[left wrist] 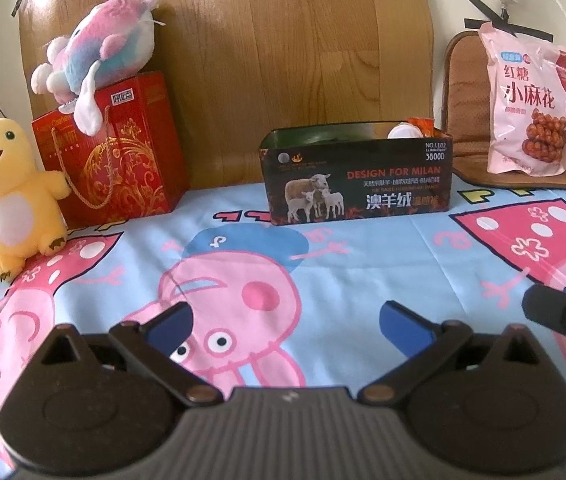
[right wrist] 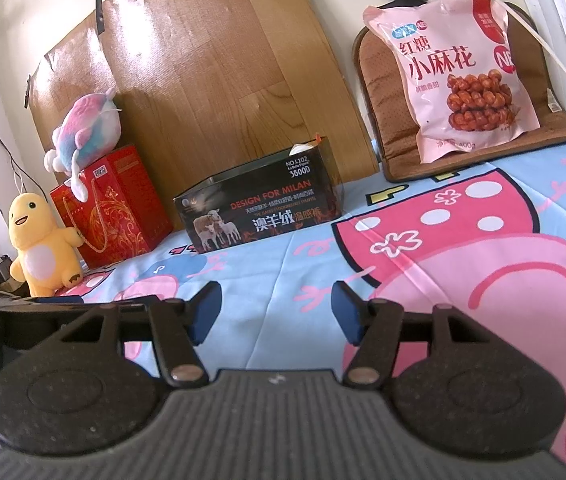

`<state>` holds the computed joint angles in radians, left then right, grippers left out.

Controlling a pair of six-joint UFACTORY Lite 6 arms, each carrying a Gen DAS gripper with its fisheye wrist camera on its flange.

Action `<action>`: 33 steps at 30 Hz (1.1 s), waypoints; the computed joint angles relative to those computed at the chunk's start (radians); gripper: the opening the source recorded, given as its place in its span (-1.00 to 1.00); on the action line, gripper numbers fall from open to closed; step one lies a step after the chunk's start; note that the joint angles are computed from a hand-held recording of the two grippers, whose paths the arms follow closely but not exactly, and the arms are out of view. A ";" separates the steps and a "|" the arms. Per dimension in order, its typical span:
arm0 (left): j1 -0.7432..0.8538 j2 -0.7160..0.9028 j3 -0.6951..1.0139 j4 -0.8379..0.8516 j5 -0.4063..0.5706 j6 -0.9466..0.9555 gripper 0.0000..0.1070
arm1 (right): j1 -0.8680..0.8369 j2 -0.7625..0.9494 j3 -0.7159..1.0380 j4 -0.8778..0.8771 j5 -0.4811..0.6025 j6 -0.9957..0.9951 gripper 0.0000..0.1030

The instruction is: Organize snacks

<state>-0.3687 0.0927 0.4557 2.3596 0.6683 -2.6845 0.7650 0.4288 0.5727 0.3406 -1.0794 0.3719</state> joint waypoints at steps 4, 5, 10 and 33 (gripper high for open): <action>0.002 0.009 0.007 -0.008 -0.007 0.005 0.92 | 0.000 0.001 0.000 -0.001 -0.001 0.002 0.23; 0.003 0.010 0.008 -0.009 -0.008 0.006 0.92 | -0.002 0.001 0.000 -0.003 -0.001 0.001 0.23; 0.010 0.011 0.014 -0.016 -0.026 0.015 0.92 | -0.001 0.002 0.000 -0.001 -0.002 0.001 0.23; 0.047 -0.055 -0.004 0.046 -0.125 -0.029 0.92 | -0.001 0.002 0.001 -0.001 -0.001 0.002 0.24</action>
<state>-0.3213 0.0380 0.4517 2.4052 0.5430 -2.7131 0.7639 0.4307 0.5734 0.3397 -1.0804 0.3739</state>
